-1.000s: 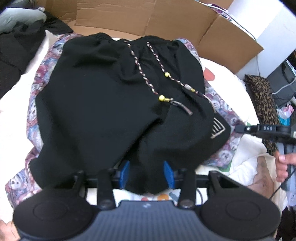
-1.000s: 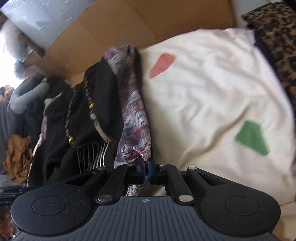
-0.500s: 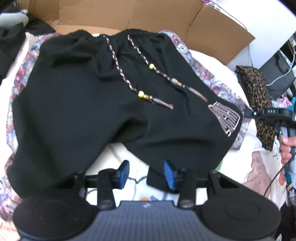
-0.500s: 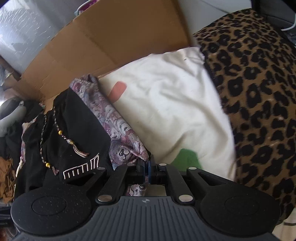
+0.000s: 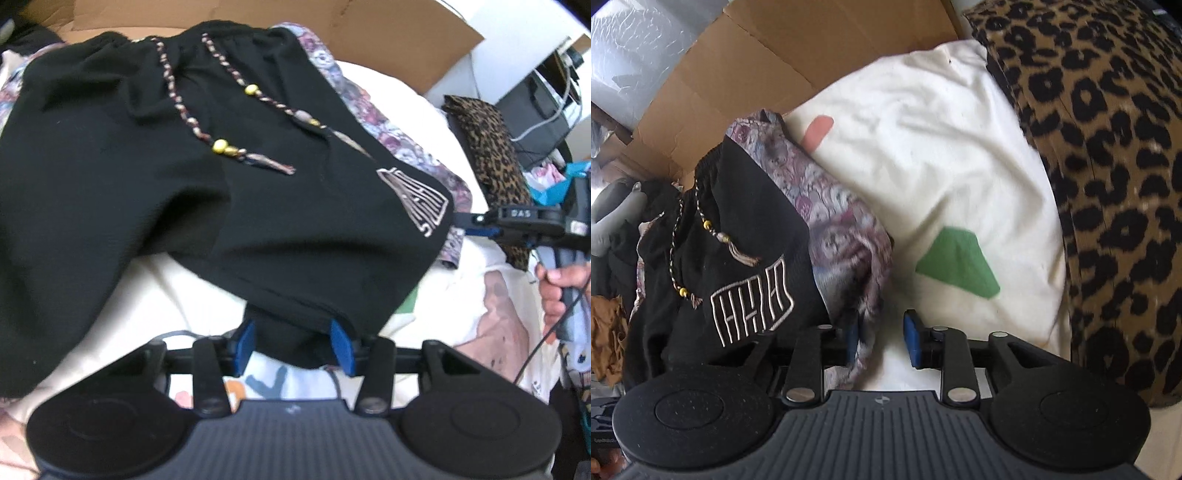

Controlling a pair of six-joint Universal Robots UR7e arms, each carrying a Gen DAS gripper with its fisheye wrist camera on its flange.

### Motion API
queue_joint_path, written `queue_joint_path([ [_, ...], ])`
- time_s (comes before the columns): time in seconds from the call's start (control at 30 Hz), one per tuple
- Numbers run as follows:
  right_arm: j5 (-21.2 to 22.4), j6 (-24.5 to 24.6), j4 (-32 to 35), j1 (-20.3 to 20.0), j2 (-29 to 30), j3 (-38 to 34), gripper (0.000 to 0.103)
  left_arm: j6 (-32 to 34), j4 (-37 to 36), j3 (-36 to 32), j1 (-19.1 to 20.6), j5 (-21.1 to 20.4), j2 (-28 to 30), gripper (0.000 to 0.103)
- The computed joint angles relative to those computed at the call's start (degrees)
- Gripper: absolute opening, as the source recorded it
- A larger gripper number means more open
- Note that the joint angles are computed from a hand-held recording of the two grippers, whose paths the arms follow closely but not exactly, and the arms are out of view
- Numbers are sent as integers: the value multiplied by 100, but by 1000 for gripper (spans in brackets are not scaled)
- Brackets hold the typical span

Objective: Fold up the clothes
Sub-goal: 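Grasp the black pant leg hem with the left tool while the right tool grips the patterned side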

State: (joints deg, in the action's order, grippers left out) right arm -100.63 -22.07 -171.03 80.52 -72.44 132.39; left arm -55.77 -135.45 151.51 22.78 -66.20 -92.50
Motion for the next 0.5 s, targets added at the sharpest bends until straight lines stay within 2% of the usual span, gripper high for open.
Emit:
queue_joint_path([
  [0.03,50,8,3,-35,-25,30,28,13,-34,10,-25,7,-59,49],
  [0.13,155,-39,-48,-105,-52,105,28,124,-257,98,-49,-101,-171,60],
  [0.5,160,-271,-159,-92,24,126,28,1105,-44,73,-194,-241,303,60],
])
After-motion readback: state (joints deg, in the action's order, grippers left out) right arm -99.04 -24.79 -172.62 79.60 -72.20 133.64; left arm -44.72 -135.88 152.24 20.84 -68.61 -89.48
